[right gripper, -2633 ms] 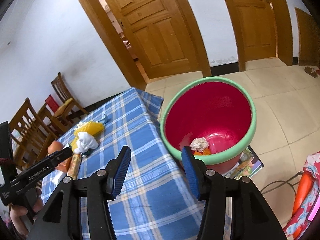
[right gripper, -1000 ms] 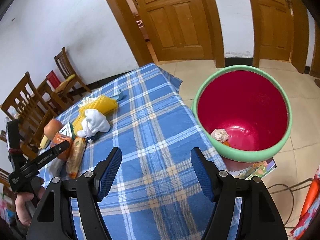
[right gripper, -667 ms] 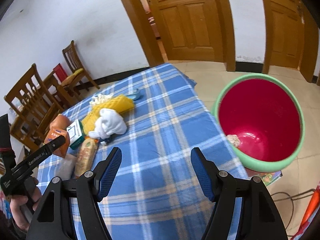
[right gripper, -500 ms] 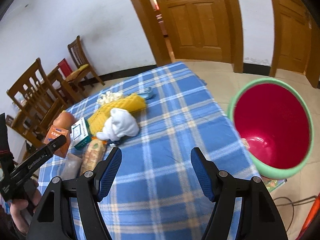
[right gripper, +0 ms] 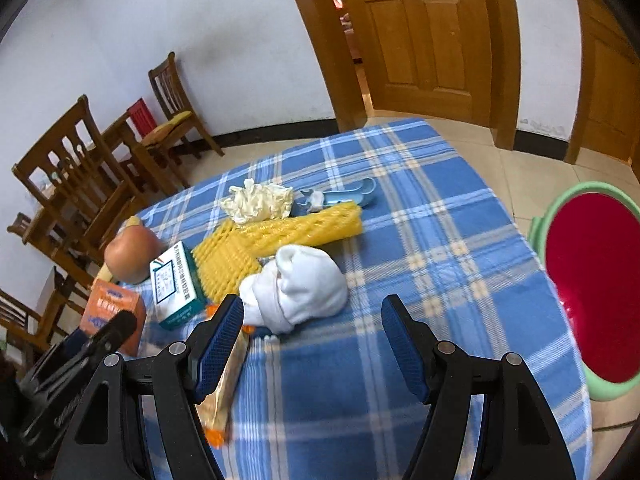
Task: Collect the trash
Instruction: 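Grasp the white sock with the right tool while the left tool holds the box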
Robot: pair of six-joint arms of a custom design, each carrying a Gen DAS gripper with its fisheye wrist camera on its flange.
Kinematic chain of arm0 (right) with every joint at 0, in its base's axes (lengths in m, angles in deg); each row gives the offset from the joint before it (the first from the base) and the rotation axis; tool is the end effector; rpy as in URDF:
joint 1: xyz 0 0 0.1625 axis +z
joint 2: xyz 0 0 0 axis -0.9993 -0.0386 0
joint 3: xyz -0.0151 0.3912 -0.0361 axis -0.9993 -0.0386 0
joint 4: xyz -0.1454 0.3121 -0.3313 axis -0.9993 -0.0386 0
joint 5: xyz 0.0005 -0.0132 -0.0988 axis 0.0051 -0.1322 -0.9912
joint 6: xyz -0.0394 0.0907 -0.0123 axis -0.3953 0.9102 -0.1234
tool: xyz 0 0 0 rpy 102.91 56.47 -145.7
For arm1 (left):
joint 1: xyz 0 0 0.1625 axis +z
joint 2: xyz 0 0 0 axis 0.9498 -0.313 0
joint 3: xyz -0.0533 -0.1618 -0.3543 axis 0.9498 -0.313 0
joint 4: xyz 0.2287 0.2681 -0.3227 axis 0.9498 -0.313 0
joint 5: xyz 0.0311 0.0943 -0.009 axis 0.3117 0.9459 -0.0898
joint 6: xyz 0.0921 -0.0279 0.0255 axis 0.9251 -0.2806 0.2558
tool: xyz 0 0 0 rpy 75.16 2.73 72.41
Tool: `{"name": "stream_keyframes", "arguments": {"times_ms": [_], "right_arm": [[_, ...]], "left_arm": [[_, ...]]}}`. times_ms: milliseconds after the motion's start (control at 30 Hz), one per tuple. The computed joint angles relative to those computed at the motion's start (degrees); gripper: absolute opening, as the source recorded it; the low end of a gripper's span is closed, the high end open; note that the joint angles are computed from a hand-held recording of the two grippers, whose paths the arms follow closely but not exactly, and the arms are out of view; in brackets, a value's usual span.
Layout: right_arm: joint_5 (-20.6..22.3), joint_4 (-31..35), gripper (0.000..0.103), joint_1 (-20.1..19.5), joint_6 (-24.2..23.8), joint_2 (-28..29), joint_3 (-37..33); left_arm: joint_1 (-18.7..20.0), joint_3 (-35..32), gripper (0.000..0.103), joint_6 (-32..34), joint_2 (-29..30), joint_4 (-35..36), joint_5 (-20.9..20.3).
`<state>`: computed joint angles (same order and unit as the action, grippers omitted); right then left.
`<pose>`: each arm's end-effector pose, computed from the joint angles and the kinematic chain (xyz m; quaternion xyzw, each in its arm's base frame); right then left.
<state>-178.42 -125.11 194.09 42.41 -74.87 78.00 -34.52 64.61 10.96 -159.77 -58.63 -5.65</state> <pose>0.2547 -0.5147 0.1384 0.2457 -0.9322 0.2063 0.1678 -0.1765 -0.4188 0.1896 -0.0645 0.8121 -0.4419 0.3755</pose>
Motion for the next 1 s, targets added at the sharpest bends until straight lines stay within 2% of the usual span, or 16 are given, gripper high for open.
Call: {"name": "stream_keyframes", "arguments": {"times_ms": [100,167,200,333,500,700,1000], "right_arm": [[0.49,1.04,0.073,-0.26,1.54,1.47,-1.19],[0.56,2.56,0.062,-0.53,2.92,2.16,-1.96],[0.45,3.26,0.052,-0.64,3.32,2.54,-2.31],[0.5,2.59,0.044,-0.63,2.75,2.94,-2.23],[1.26,2.45,0.034,-0.72,2.23,2.41,-1.82],[4.58,1.32,0.03,-1.48,1.82,-1.4,0.94],[7.65,3.08,0.03,-2.38,0.25,-10.28,5.94]], "left_arm": [[0.37,0.4,0.062,1.2,-0.11,-1.85,-0.04],[0.65,0.7,0.062,2.16,-0.24,-3.18,-0.12],[0.74,0.86,0.062,2.56,-0.33,-3.72,-0.15],[1.21,1.19,0.062,4.33,-0.13,-6.04,-0.48],[1.17,1.24,0.062,4.0,-0.14,-5.68,-0.45],[-0.11,0.38,0.062,-0.6,-0.27,-0.19,-1.01],[-2.87,0.24,0.062,-6.06,-1.46,5.37,-2.11]]}}
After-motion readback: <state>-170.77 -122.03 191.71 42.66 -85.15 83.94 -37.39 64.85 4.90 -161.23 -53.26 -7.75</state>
